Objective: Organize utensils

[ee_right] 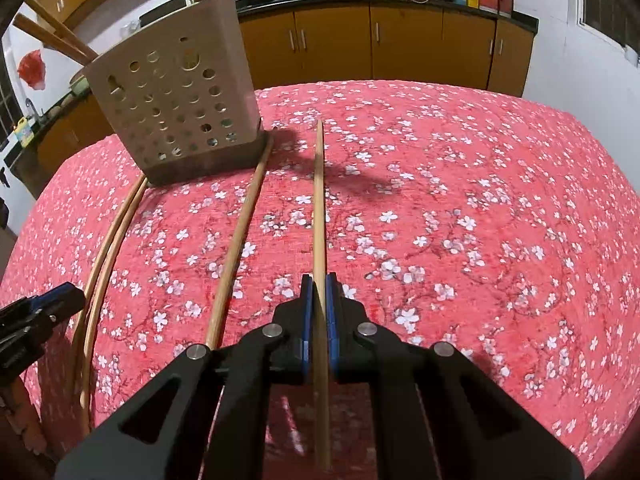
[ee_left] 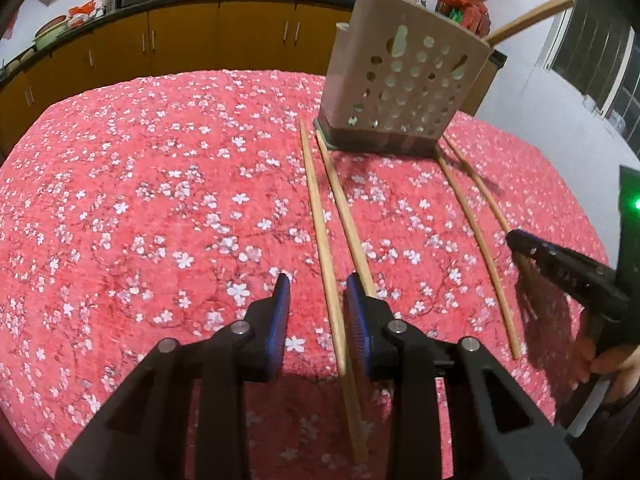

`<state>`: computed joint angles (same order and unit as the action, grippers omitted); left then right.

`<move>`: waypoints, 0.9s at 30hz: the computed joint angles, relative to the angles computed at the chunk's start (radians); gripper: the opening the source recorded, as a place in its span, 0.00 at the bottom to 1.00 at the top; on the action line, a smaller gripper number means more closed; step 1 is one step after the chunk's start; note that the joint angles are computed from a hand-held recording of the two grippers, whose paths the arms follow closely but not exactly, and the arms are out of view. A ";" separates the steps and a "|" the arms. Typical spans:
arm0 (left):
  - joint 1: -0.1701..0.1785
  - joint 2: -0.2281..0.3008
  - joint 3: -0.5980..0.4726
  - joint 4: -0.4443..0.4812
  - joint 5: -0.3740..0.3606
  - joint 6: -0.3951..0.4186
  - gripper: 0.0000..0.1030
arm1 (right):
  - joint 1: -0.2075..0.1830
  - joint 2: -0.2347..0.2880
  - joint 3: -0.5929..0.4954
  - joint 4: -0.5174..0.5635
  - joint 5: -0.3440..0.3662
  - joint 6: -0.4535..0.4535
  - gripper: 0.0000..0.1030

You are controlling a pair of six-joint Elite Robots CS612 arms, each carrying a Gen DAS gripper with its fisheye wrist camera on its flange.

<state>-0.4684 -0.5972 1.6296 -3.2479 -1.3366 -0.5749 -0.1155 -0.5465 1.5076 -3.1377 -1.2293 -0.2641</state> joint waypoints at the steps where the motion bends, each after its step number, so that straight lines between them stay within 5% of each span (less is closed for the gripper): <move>1: -0.002 0.000 -0.002 0.004 0.005 0.005 0.24 | 0.000 0.000 0.002 -0.005 -0.002 -0.001 0.07; 5: -0.013 0.001 -0.009 0.035 0.052 0.025 0.08 | -0.002 -0.002 0.004 -0.004 0.011 0.000 0.07; 19: 0.050 -0.002 -0.018 0.078 0.111 -0.066 0.08 | -0.005 0.027 -0.054 -0.005 -0.017 0.041 0.07; 27: 0.042 -0.007 0.004 0.049 0.138 -0.050 0.12 | -0.003 0.033 -0.060 -0.010 -0.024 0.037 0.08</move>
<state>-0.4259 -0.6047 1.6331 -3.1989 -1.1988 -0.6250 -0.1188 -0.5135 1.4472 -3.1482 -1.2535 -0.2276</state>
